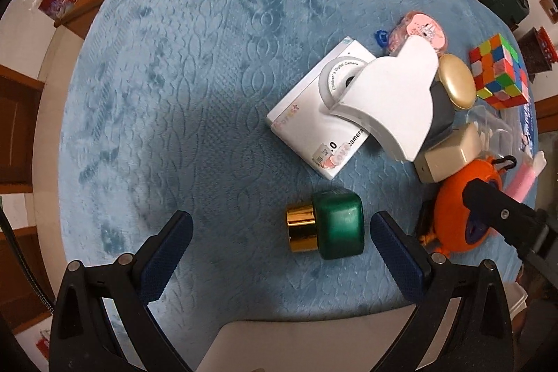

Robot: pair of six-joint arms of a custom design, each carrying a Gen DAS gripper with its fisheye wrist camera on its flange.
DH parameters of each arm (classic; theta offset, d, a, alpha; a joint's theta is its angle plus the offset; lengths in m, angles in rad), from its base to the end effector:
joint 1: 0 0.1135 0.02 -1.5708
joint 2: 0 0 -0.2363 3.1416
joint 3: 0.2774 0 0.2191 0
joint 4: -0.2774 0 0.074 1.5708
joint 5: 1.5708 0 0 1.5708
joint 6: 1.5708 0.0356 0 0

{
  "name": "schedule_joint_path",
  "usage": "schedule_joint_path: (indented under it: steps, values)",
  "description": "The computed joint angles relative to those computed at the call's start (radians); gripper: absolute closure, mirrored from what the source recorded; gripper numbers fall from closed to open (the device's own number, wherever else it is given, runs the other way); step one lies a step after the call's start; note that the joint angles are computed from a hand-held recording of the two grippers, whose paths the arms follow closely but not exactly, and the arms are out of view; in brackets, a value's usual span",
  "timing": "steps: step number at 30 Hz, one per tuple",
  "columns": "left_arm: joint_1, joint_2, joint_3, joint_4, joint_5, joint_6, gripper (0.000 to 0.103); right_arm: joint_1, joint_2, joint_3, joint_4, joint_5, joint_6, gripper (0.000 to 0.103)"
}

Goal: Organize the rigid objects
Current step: 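Grasp the green-gold jar with left tool while right tool grasps orange reel, then carry jar and orange reel into the white tray and open both tools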

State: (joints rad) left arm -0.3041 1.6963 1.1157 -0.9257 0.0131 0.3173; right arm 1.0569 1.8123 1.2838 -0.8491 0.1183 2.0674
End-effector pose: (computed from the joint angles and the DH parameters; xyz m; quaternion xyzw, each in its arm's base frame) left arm 0.2534 -0.0800 0.1732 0.3058 0.9515 -0.0063 0.0323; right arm 0.1559 0.2677 0.1812 0.4859 0.8667 0.0958 0.0597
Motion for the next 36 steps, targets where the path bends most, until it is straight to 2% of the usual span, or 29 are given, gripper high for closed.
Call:
schedule_joint_path:
  steps: [7,10,13,15,16,18,20,24,29,32,36]
  values:
    - [-0.011,0.037,-0.019,0.029,-0.004,-0.043,0.013,-0.025,0.035,-0.033,0.072,-0.064,-0.016,0.019]
    - [-0.014,0.031,-0.037,0.044,-0.006,-0.050,0.014,-0.032,0.055,-0.044,0.102,-0.093,-0.018,0.021]
    - [-0.020,0.050,-0.033,0.043,0.002,-0.062,0.021,-0.028,0.077,-0.026,0.095,-0.098,-0.019,0.022]
    - [-0.018,0.072,-0.026,0.030,0.031,-0.065,0.037,-0.026,0.084,-0.018,0.092,-0.100,-0.019,0.022]
    - [-0.014,0.077,-0.027,0.024,0.054,-0.064,0.042,-0.023,0.084,-0.019,0.094,-0.101,-0.018,0.022]
    - [-0.027,0.071,-0.038,0.030,0.050,-0.067,0.056,-0.017,0.082,-0.025,0.104,-0.100,-0.013,0.022]
    - [-0.045,0.054,-0.063,0.055,0.020,-0.074,0.056,-0.026,0.096,-0.012,0.113,-0.101,-0.023,0.022]
    - [-0.024,0.045,-0.081,0.074,0.043,-0.062,0.057,0.000,0.077,-0.034,0.140,-0.081,-0.003,0.022]
    - [0.034,-0.025,-0.060,0.022,0.053,0.018,0.057,0.066,0.030,-0.030,0.118,-0.029,0.056,0.022]
    - [0.055,-0.080,-0.010,-0.049,0.077,0.065,0.057,0.096,-0.001,-0.005,0.076,0.020,0.072,0.022]
    - [0.120,-0.188,0.032,-0.139,0.137,0.160,0.057,0.152,-0.044,0.099,-0.056,0.111,0.097,0.022]
